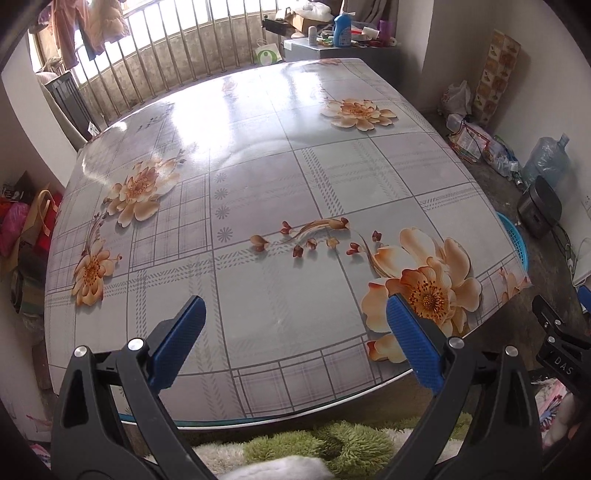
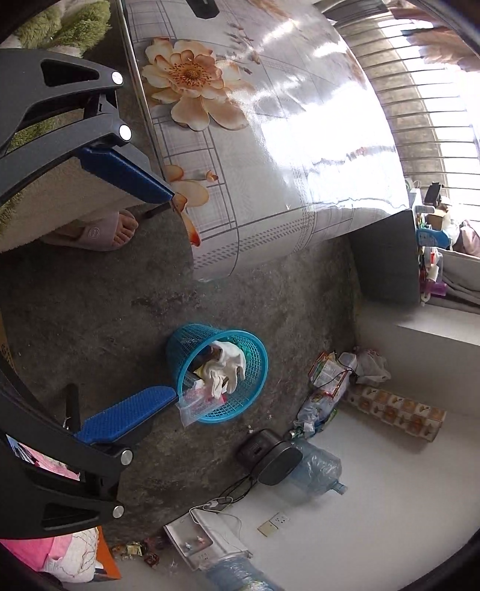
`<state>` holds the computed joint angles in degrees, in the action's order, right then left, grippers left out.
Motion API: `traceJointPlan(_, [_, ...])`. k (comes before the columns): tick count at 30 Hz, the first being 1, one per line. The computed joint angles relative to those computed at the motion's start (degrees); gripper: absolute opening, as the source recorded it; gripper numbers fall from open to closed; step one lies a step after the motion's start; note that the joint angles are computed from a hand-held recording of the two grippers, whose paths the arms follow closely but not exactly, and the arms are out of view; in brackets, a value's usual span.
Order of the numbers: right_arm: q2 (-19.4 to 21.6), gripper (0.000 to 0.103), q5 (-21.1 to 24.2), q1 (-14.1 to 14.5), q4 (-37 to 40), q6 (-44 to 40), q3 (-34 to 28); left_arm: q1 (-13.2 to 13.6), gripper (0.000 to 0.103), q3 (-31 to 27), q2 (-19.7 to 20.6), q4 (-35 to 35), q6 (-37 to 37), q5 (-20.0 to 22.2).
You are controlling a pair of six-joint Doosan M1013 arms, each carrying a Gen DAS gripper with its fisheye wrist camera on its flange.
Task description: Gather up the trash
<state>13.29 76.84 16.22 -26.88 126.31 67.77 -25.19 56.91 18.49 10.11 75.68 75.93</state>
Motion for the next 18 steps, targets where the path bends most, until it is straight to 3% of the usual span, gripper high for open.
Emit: traceJointPlan(18, [0.3,0.096,0.3,0.7,-1.2,-0.6,-0.7,0.0,0.094,0.3,-0.3,0.1,0.1,-0.5])
